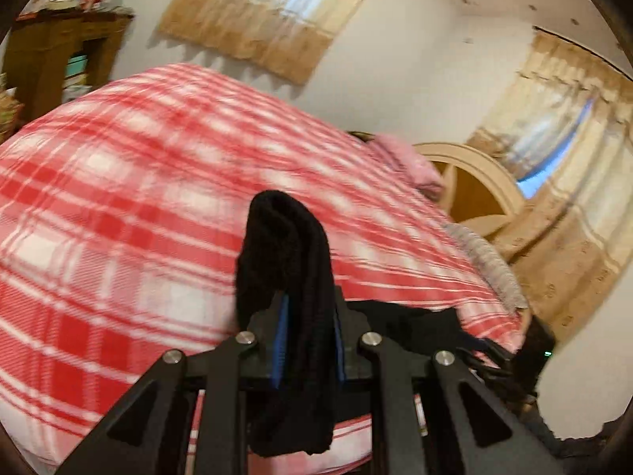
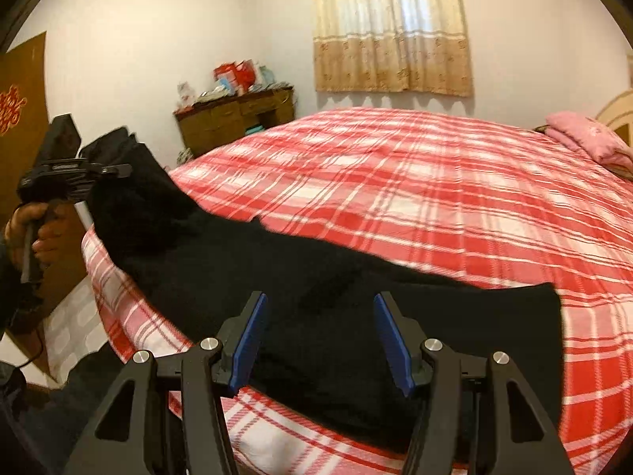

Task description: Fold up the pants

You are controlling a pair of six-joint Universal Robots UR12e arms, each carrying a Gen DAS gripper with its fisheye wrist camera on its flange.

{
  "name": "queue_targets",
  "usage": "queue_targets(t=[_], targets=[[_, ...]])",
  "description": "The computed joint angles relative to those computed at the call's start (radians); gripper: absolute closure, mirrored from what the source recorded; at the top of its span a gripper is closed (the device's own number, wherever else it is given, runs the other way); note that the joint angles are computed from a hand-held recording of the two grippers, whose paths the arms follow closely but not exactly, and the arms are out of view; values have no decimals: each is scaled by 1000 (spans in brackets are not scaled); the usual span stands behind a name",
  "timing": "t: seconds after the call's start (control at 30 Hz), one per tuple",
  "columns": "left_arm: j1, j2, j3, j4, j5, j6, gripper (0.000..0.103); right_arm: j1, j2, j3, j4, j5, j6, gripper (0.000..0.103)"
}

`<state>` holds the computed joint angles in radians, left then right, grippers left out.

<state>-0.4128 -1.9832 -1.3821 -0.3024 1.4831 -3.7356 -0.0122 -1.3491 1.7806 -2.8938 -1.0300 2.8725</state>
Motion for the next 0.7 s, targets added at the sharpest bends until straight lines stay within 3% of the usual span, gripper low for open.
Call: queue_targets(t=[0.2, 0.37, 0.7], targets=[[-34, -92, 158, -46, -89, 60, 84, -33, -9, 10, -33, -29, 60, 44], [-63, -176, 308, -134, -165, 134, 84, -66, -14, 19, -55, -46, 118, 43], [-104, -308, 550, -315, -231, 202, 84, -118, -14, 42, -129, -135, 285, 42]])
